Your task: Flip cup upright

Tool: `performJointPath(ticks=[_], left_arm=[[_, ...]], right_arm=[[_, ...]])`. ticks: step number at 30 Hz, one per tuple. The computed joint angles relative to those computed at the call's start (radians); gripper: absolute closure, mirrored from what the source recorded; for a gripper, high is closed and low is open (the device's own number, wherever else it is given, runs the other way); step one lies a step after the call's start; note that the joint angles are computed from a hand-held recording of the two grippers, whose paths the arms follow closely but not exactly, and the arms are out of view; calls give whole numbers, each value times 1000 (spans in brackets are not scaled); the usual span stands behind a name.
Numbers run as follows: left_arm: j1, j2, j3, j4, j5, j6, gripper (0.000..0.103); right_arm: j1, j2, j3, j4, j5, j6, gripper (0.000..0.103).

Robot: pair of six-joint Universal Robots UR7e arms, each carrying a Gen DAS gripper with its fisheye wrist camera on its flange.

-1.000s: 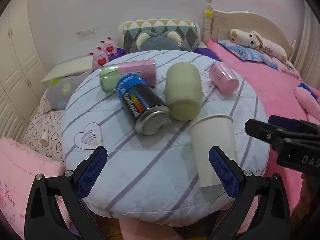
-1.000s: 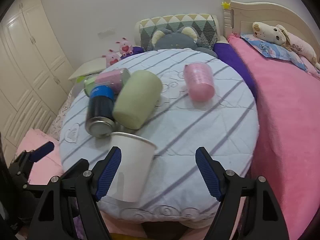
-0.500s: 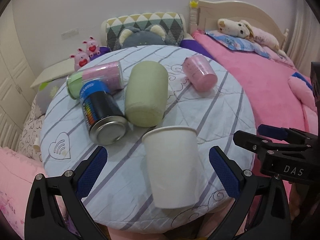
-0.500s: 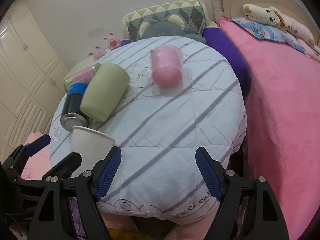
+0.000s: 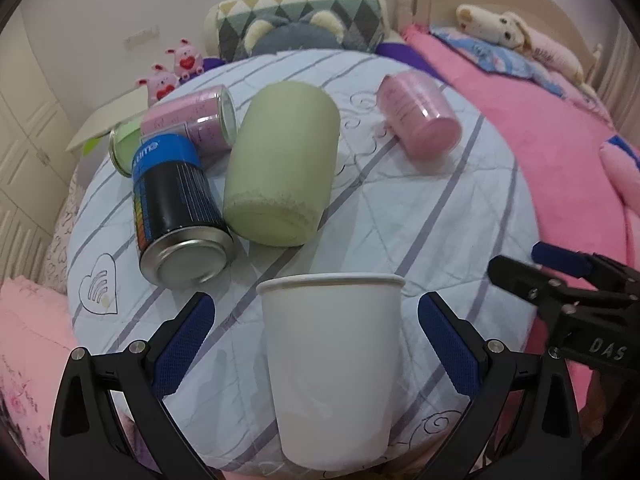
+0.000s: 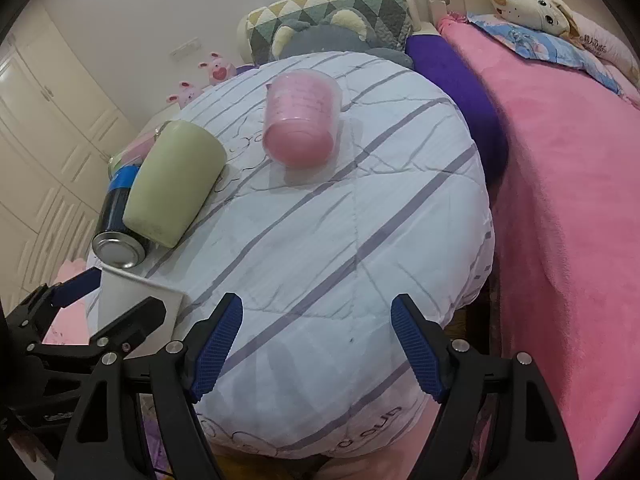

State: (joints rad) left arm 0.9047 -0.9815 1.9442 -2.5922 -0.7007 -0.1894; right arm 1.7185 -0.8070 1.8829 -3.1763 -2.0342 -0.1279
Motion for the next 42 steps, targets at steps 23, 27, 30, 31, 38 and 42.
performJointPath(ticks=[23,27,30,31,38,42], left_arm=[[-30,-14,41,-216,43,152,34],[-18,-2,25,-220,43,156,34],[-7,5,10,-164,46,118,32],[-2,8,3,-146,51,101,29],[7,-10,23,-184,31,91,22],[-3,-24,46,-204,43,102,22]], right_arm=[[-17,-6,-4,-2,48,2,25],[-12,-1,-9,1,44,-1,25],[-11,0,-10,4,39,1,25],[-11,1,-11,5,37,3,25],[-9,5,-15,13,22,13,25],[-4,3,-11,7,18,9,25]])
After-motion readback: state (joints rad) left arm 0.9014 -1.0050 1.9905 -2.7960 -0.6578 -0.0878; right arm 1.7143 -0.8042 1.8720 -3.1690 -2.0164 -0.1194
